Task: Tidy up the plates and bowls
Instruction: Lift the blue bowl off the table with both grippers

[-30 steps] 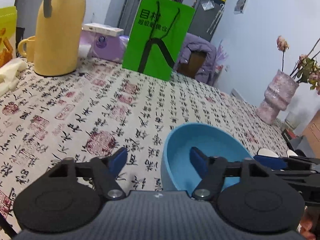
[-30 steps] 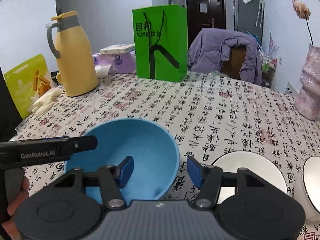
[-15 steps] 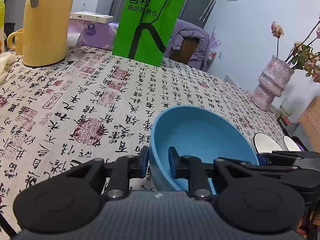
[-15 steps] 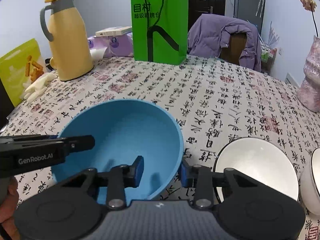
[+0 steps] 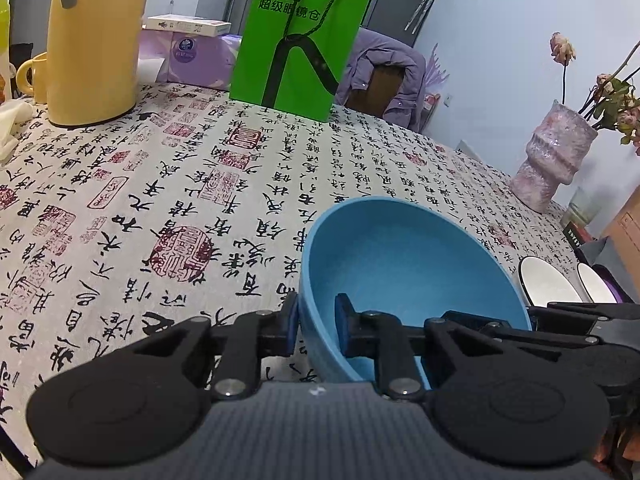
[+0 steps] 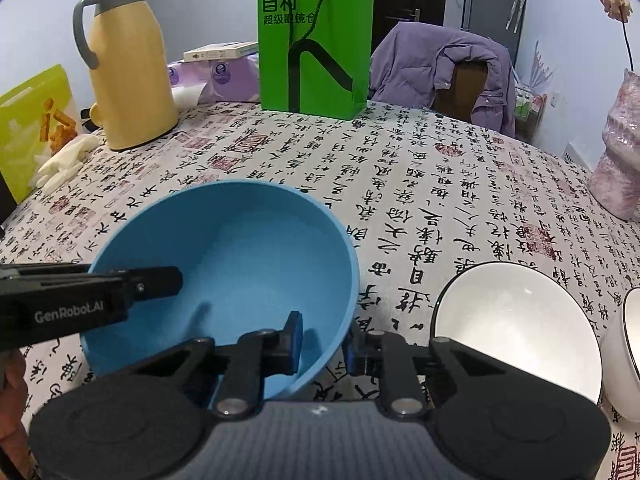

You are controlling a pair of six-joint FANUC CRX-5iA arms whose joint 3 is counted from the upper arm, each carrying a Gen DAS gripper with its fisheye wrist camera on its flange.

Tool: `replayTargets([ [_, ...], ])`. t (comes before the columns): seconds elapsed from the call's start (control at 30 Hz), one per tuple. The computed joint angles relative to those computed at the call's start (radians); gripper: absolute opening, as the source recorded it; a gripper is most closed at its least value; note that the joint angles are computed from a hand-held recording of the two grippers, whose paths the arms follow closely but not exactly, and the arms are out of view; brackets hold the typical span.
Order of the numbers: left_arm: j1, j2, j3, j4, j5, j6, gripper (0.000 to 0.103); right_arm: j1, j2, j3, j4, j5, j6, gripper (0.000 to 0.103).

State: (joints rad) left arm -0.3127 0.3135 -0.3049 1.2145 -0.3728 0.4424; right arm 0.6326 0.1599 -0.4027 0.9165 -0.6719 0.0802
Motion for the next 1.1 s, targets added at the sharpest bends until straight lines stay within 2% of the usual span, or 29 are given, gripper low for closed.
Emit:
replayTargets([
  [0.13,-0.007,-0.005,-0.009,0.022,0.017,-0.019,0.019,0.000,-0.006,-0.014,0.033,-0.001,-0.042,0.013],
  [0.5,-0.026,-0.018,-0.029,0.073,0.062,-0.059,0.019,0.009,0.005,-0.005,0.033,-0.014,-0.064,0.013],
  [0.67,-0.078,-0.038,-0.065,0.250,0.130,-0.218,0.019,0.008,-0.001,-0.012,0.052,-0.014,-0.096,0.012],
  [0.83,-0.088,-0.043,-0.067,0.275,0.149,-0.231,0.019,0.010,-0.009,-0.017,0.066,-0.012,-0.124,0.012],
  [0.97,-0.120,-0.058,-0.082,0.382,0.183,-0.324,0.019,0.008,-0.021,-0.030,0.094,-0.007,-0.165,0.012],
  [1.1,-0.130,-0.066,-0.085,0.412,0.196,-0.344,0.019,0.012,-0.030,-0.036,0.110,-0.010,-0.194,0.012],
])
